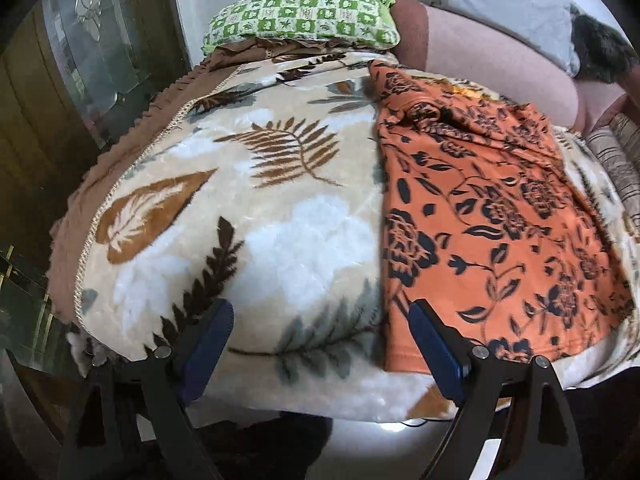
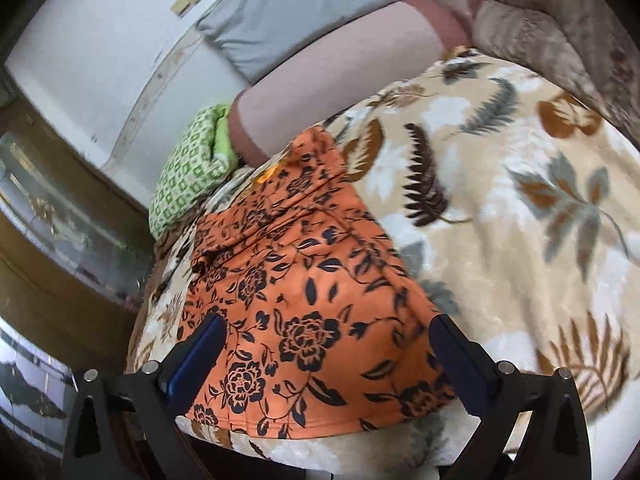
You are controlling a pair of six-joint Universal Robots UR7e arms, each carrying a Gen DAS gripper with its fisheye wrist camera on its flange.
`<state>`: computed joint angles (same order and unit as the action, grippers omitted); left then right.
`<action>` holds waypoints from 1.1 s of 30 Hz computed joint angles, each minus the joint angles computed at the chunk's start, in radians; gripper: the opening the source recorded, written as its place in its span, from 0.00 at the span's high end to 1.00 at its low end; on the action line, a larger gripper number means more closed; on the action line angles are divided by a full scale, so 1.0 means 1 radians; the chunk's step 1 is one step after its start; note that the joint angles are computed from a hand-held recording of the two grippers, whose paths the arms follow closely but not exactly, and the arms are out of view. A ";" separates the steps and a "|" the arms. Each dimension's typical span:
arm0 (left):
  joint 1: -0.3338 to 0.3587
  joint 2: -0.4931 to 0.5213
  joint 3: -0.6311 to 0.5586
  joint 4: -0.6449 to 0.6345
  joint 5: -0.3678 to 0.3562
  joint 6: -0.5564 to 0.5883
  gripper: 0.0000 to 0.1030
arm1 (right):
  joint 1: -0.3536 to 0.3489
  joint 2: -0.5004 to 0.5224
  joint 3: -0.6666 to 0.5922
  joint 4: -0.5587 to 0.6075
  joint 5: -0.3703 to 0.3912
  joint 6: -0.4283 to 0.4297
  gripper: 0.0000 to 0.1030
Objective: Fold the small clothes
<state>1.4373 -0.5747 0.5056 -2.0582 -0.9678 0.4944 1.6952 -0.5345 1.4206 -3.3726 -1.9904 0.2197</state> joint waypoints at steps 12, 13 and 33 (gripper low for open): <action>-0.001 -0.066 0.128 0.050 -0.096 -0.012 0.13 | -0.013 -0.031 0.134 -0.154 0.016 0.050 0.01; 0.002 -0.054 0.114 0.067 -0.105 -0.015 0.13 | -0.014 -0.032 0.139 -0.157 0.020 0.054 0.02; 0.038 0.109 -0.200 0.345 -0.257 -0.047 0.72 | -0.095 -0.003 0.020 0.120 0.045 0.143 0.29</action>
<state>1.4749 -0.4660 0.3056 -1.7135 -1.2248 0.4470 1.6005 -0.5376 1.4403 -3.2523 -1.9453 0.3630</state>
